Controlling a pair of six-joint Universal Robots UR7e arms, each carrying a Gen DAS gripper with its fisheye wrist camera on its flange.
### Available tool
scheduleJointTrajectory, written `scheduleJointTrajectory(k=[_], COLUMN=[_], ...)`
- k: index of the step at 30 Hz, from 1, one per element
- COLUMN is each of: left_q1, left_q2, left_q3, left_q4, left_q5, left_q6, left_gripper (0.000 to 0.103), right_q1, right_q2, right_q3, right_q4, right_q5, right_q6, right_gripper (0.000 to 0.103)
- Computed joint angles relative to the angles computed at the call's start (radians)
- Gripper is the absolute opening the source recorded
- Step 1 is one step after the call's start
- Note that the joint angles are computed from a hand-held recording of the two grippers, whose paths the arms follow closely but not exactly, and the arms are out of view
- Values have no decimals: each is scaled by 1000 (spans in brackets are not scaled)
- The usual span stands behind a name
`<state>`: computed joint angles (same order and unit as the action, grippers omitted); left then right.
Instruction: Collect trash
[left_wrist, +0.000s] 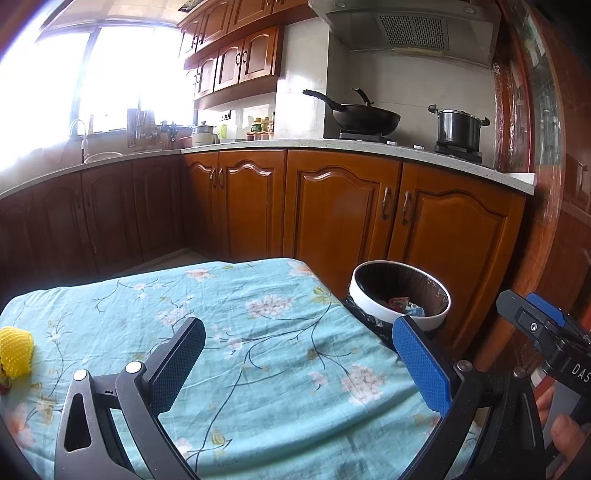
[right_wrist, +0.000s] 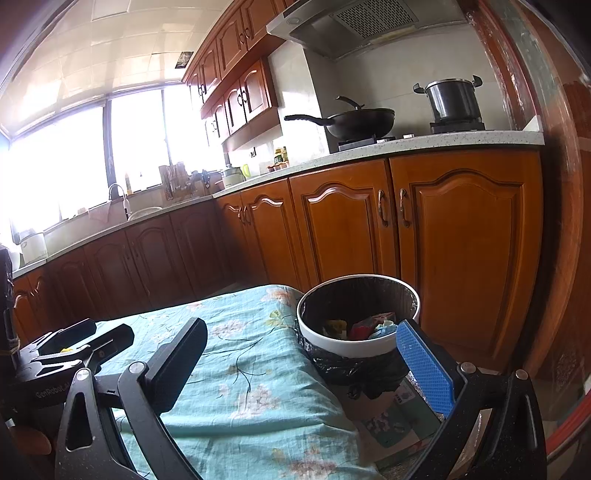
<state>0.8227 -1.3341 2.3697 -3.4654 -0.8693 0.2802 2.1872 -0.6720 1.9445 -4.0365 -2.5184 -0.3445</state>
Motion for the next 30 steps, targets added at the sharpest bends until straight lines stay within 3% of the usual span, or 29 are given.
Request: scheduleJointTrajectory(k=[30], left_q1=[10], left_q2=[0], left_q3=[-8], left_q4=[17], left_q5=[-14], left_q6=[11], left_gripper=[102], right_q1=[10], right_q2=[5], right_q3=[-6], right_q4=[24], right_q5=[3], right_q6=[21], right_gripper=[103])
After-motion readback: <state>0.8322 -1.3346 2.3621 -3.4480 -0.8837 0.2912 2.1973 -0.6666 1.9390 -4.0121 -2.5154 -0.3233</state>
